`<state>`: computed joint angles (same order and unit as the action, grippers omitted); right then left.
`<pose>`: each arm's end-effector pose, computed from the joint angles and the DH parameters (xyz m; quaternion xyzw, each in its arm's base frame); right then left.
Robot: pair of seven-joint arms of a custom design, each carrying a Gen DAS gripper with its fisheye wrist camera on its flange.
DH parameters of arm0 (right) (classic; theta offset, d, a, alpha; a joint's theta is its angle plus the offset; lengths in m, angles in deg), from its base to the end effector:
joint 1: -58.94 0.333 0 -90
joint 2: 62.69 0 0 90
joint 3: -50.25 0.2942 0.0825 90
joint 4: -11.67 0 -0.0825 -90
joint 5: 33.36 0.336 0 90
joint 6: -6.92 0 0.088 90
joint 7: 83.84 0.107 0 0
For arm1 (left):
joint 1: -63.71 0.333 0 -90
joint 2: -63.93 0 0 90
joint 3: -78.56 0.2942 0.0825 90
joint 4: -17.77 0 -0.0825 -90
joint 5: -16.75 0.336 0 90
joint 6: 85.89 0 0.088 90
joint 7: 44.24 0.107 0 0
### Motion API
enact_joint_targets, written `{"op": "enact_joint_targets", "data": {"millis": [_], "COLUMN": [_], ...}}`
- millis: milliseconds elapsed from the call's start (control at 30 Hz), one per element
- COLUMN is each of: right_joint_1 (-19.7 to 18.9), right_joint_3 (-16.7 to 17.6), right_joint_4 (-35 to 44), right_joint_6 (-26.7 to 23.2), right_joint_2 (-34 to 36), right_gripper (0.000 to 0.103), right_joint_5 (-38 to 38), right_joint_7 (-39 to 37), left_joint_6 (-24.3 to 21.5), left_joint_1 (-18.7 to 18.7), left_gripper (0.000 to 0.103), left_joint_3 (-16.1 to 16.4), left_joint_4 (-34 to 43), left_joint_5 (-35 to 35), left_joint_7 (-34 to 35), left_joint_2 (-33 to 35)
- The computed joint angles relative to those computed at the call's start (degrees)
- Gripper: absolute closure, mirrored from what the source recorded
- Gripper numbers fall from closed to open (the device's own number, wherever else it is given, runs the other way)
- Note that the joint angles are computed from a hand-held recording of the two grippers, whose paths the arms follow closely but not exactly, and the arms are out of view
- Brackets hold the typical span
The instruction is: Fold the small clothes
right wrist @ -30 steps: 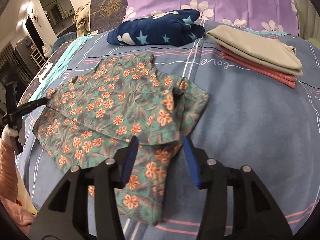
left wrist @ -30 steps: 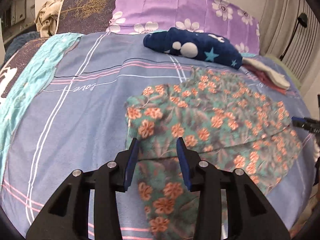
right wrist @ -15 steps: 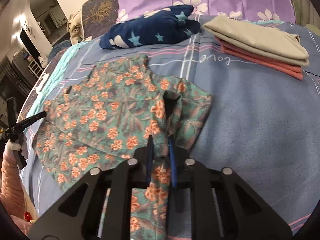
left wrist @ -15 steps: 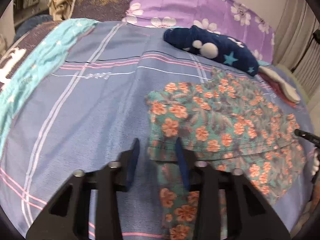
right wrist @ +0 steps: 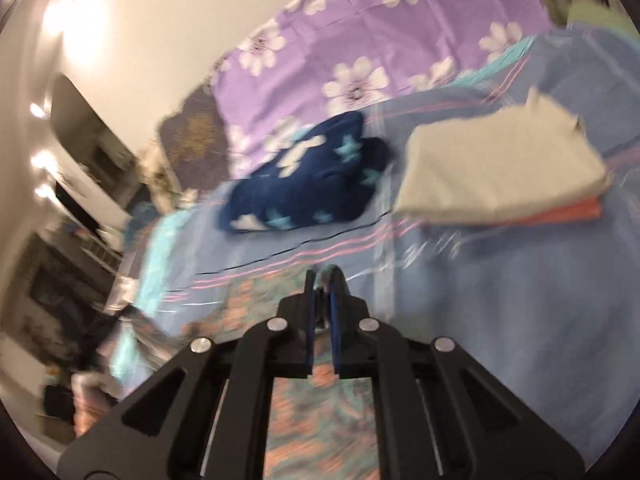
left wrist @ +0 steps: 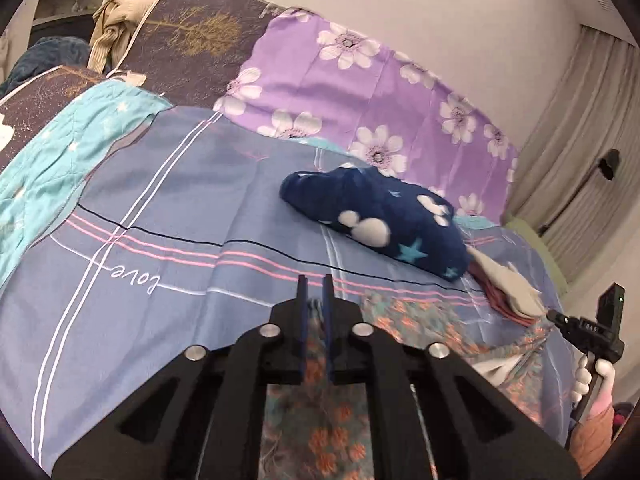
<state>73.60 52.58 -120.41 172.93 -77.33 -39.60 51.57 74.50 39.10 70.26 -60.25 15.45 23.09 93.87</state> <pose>0.4567 0.1480 0.5516 -0.5039 0.7591 -0.1354 0.3893 0.6037 -0.3566 0.5287 -0.5987 0.6660 -0.4344 0.0966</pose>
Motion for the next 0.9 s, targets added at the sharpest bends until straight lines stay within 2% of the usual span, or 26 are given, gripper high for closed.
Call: {"op": "enact_joint_targets", "data": {"millis": [33, 67, 100, 167, 200, 267, 333, 400, 533, 600, 633, 667, 733, 800, 833, 900], "right_joint_1": [-0.7, -0.8, 0.0, 2.7, 3.0, 2.9, 2.7, 2.7, 2.1, 1.2, 0.8, 0.4, -1.0, -2.7, -2.7, -5.8], "right_joint_3": [0.4, 0.5, -0.2, -2.3, -2.5, -2.6, -2.4, -2.6, -2.3, -1.8, -1.4, -1.1, 0.1, 1.2, 1.1, 3.2], "right_joint_4": [1.4, 1.4, 0.7, -1.4, -1.7, -2.2, -1.7, -1.0, 1.3, 2.3, 2.5, 1.9, -0.4, -3.0, -3.6, -2.6], "right_joint_6": [-2.4, -2.9, -2.3, -0.2, -0.1, -1.4, -3.1, -3.5, -3.0, -1.8, -0.9, 0.8, 5.7, 10.0, 11.0, 10.6], "right_joint_2": [1.5, 1.9, 2.1, 2.1, 2.4, 3.1, 4.2, 5.8, 9.7, 11.2, 11.5, 11.1, 8.9, 5.4, 4.2, 3.3], "right_gripper": [0.081, 0.07, 0.069, 0.064, 0.062, 0.06, 0.06, 0.057, 0.056, 0.062, 0.091, 0.099, 0.099, 0.099, 0.099, 0.099], "right_joint_5": [-1.0, -1.1, 0.2, 4.6, 5.3, 6.1, 7.3, 9.4, 13.7, 14.0, 13.6, 12.8, 7.5, 1.9, 0.9, -4.2], "right_joint_7": [0.5, 0.8, -0.6, -6.6, -7.9, -10.0, -11.0, -12.9, -15.8, -15.7, -15.3, -14.1, -9.0, -4.9, -4.4, -0.7], "left_joint_6": [-3.5, -4.9, -4.4, -2.2, -2.1, -4.2, -8.3, -11.0, -18.0, -19.2, -18.8, -17.3, -11.5, -5.5, -2.7, -0.7], "left_joint_1": [-1.4, -1.4, -0.8, 0.0, 0.1, 0.5, 2.0, 2.2, 1.6, 2.0, 2.2, 1.6, 1.2, 2.2, 2.8, 1.7], "left_gripper": [0.084, 0.082, 0.08, 0.068, 0.059, 0.059, 0.059, 0.059, 0.059, 0.088, 0.101, 0.101, 0.101, 0.101, 0.101, 0.101], "left_joint_3": [2.1, 2.2, 1.5, 0.7, 0.8, 0.6, -1.2, -1.6, -2.1, -3.4, -4.2, -3.2, -2.6, -3.7, -4.4, -2.8], "left_joint_4": [3.1, 4.1, 3.4, -0.3, -1.4, -1.8, 0.9, 3.9, 15.7, 19.7, 20.3, 18.9, 12.6, 6.4, 4.1, 4.1], "left_joint_5": [1.4, 1.6, 1.4, 1.4, 1.6, 2.0, 0.3, -0.4, -1.6, -3.4, -4.5, -4.1, -3.6, -5.0, -5.9, -5.2], "left_joint_7": [-2.8, -3.5, -3.0, -1.7, -1.4, -0.1, 2.4, 3.5, 5.1, 6.9, 7.7, 7.4, 8.0, 9.6, 10.8, 10.2], "left_joint_2": [1.8, 2.5, 2.5, 1.2, 0.8, 1.1, 3.2, 5.6, 13.7, 16.4, 16.9, 15.8, 11.7, 7.4, 5.6, 4.7]}}
